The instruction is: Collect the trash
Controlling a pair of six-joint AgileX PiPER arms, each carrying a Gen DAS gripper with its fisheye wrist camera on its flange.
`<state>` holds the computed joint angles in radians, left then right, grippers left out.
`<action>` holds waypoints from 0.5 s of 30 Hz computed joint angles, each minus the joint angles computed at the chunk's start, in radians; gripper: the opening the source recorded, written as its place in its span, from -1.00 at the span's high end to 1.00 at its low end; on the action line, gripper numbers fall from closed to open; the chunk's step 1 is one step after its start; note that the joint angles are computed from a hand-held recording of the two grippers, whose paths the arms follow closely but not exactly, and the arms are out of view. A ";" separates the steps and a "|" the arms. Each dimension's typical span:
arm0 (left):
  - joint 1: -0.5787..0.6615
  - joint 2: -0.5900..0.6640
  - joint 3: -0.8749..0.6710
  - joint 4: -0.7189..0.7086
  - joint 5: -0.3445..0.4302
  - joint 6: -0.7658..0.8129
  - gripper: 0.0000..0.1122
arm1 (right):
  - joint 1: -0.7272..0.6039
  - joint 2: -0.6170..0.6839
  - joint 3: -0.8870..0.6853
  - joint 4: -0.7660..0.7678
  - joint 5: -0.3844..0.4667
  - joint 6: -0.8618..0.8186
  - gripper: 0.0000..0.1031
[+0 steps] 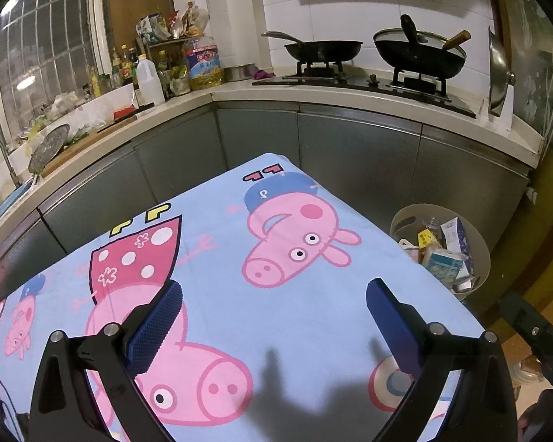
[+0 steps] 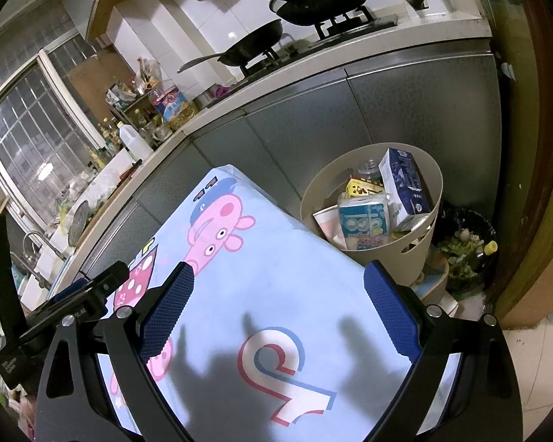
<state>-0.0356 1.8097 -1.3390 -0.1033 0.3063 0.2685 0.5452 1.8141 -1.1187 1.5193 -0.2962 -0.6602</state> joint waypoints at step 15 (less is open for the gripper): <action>-0.022 0.015 0.003 0.116 0.005 -0.092 -0.77 | 0.000 0.010 0.007 -0.028 0.002 0.041 -0.79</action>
<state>-0.0574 1.8245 -1.3359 0.0127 0.3115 0.1770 0.5448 1.8243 -1.1120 1.4910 -0.2943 -0.6193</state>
